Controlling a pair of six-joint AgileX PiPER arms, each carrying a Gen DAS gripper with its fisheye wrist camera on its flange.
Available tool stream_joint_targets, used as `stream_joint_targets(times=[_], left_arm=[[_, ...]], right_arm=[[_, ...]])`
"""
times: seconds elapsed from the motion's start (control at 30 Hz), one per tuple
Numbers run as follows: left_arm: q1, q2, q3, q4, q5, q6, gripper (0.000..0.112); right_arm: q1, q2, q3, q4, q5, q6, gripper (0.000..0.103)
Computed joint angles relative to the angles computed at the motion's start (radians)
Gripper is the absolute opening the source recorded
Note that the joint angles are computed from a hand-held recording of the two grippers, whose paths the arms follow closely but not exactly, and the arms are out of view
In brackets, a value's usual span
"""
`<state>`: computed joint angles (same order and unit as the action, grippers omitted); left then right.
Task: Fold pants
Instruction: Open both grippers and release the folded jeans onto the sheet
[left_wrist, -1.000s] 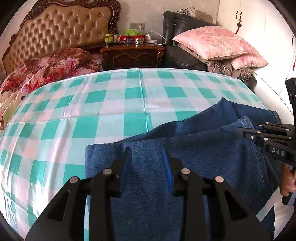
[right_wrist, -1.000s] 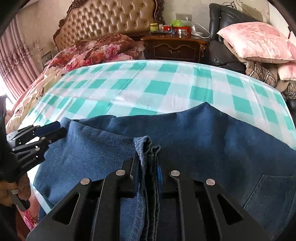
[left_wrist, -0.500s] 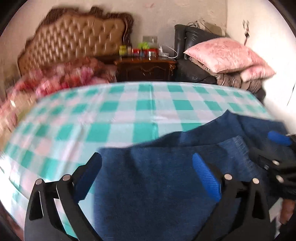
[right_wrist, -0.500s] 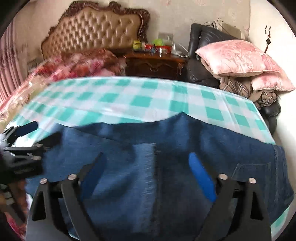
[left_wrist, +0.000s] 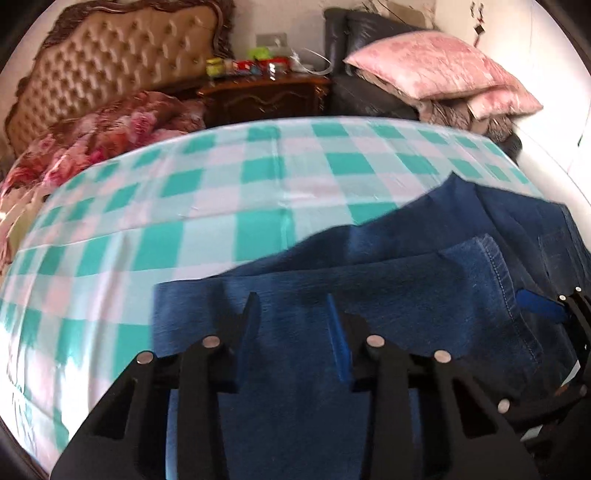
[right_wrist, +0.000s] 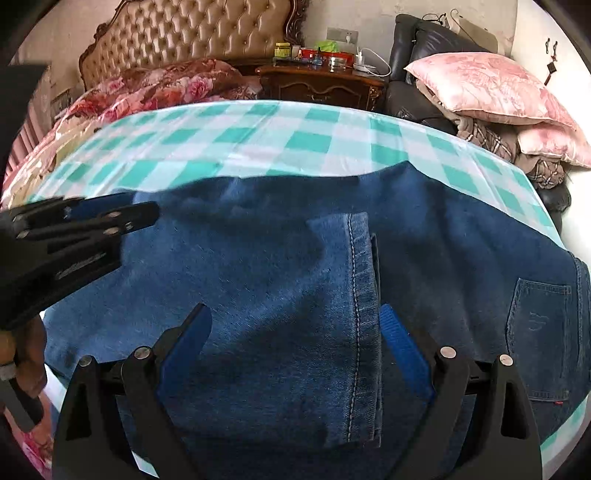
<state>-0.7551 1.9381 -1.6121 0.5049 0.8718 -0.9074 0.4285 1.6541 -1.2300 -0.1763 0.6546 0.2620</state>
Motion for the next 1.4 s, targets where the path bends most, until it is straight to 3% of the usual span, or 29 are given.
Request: stream_joint_targets(times=[0.13, 0.4, 0.5, 0.67, 0.8, 0.9, 1.0, 1.1, 1.2, 1.4], left_arm=[[0.04, 0.065, -0.052, -0.031, 0.021, 0.052, 0.037], [0.118, 0.045, -0.054, 0.037, 0.104, 0.018, 0.037], [0.103, -0.057, 0.052, 0.03, 0.016, -0.026, 0.037], [-0.02, -0.176, 0.255, 0.046, -0.056, -0.137, 0.037], [-0.122, -0.237, 0.41, 0.16, 0.011, -0.344, 0.039], [-0.188, -0.292, 0.483, 0.223, 0.113, -0.48, 0.059], [-0.237, -0.379, 0.555, 0.249, 0.098, -0.589, 0.056], [-0.308, -0.376, 0.539, 0.275, 0.088, -0.592, 0.053], [-0.311, -0.328, 0.523, 0.239, 0.066, -0.576, 0.039], [-0.334, -0.353, 0.572, 0.247, 0.084, -0.631, 0.038]], right_arm=[[-0.018, 0.024, 0.011, 0.042, 0.013, -0.024, 0.087], [-0.018, 0.011, 0.038, 0.034, -0.001, -0.024, 0.087], [-0.021, 0.011, 0.039, 0.042, -0.003, -0.031, 0.087], [-0.02, 0.012, 0.039, 0.04, -0.004, -0.03, 0.087], [-0.018, 0.012, 0.039, 0.038, -0.003, -0.028, 0.087], [-0.019, 0.012, 0.039, 0.04, -0.004, -0.033, 0.087], [-0.019, 0.012, 0.038, 0.036, -0.005, -0.029, 0.087], [-0.029, 0.013, 0.039, 0.057, -0.005, -0.037, 0.088], [-0.033, 0.013, 0.041, 0.06, -0.01, -0.045, 0.088], [-0.031, 0.014, 0.042, 0.055, -0.012, -0.042, 0.089]])
